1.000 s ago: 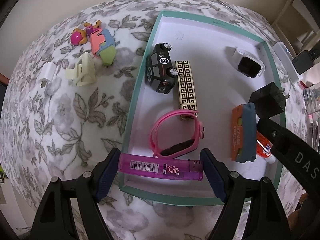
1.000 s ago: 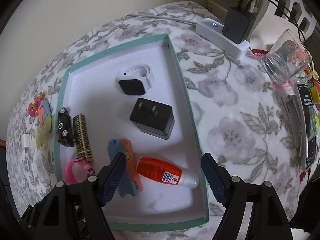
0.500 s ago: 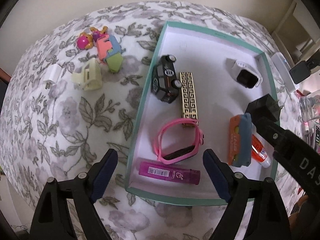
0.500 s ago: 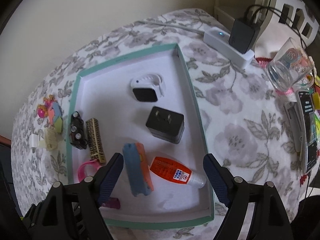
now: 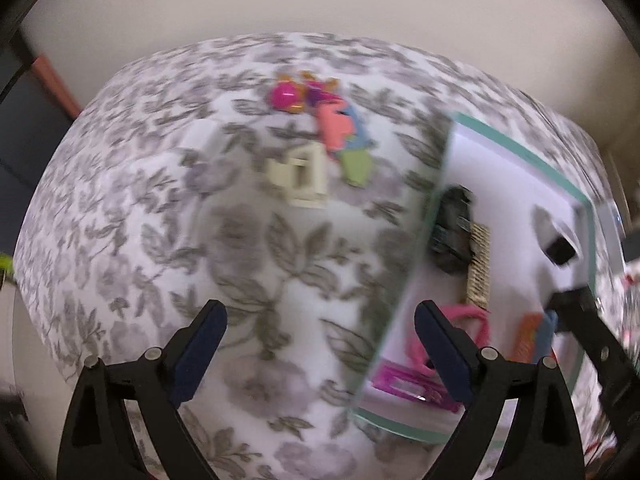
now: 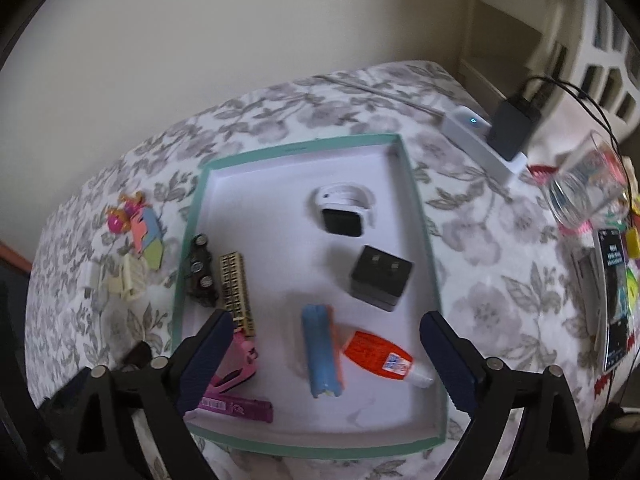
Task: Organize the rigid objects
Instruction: 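Lift both tools out of the tray toward the remaining objects, then close the left tool on the white cube charger while the right tool closes on the cream hair clip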
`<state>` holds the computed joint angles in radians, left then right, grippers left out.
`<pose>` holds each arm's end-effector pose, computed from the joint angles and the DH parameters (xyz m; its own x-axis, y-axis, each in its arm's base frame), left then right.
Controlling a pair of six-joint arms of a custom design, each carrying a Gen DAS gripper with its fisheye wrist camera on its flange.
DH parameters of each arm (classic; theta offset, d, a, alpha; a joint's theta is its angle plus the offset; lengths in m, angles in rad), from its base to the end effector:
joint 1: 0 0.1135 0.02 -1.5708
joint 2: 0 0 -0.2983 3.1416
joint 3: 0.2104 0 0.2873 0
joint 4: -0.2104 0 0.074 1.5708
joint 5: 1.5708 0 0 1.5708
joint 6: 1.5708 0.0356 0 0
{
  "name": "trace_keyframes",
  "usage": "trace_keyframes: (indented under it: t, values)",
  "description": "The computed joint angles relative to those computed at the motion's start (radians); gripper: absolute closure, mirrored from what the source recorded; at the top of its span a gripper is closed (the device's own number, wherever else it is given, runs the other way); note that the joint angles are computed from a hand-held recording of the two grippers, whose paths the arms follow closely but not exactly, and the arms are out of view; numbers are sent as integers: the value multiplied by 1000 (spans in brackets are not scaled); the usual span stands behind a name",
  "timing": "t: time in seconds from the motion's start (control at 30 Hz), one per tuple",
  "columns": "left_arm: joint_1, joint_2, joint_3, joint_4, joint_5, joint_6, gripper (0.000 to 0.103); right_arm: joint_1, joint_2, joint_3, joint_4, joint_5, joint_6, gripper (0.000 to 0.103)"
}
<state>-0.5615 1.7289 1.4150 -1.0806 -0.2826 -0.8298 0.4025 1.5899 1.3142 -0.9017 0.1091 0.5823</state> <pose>0.3199 -0.1895 0.2719 -0.9092 -0.2651 -0.3209 -0.2976 0.9531 0.0559 0.3275 0.1352 0.2920 -0.9028 0.2098 -0.3755 0.1742 0.9765 0.1268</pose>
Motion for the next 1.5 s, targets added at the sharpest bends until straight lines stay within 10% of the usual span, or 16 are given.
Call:
trace_keyframes:
  t: [0.8, 1.5]
  values:
    - [292, -175, -171, 57, 2, 17, 7, 157, 110, 71, 138, -82, -5, 0]
    - [571, 1, -84, 248, 219, 315, 7, 253, 492, 422, 170, -141, -87, 0]
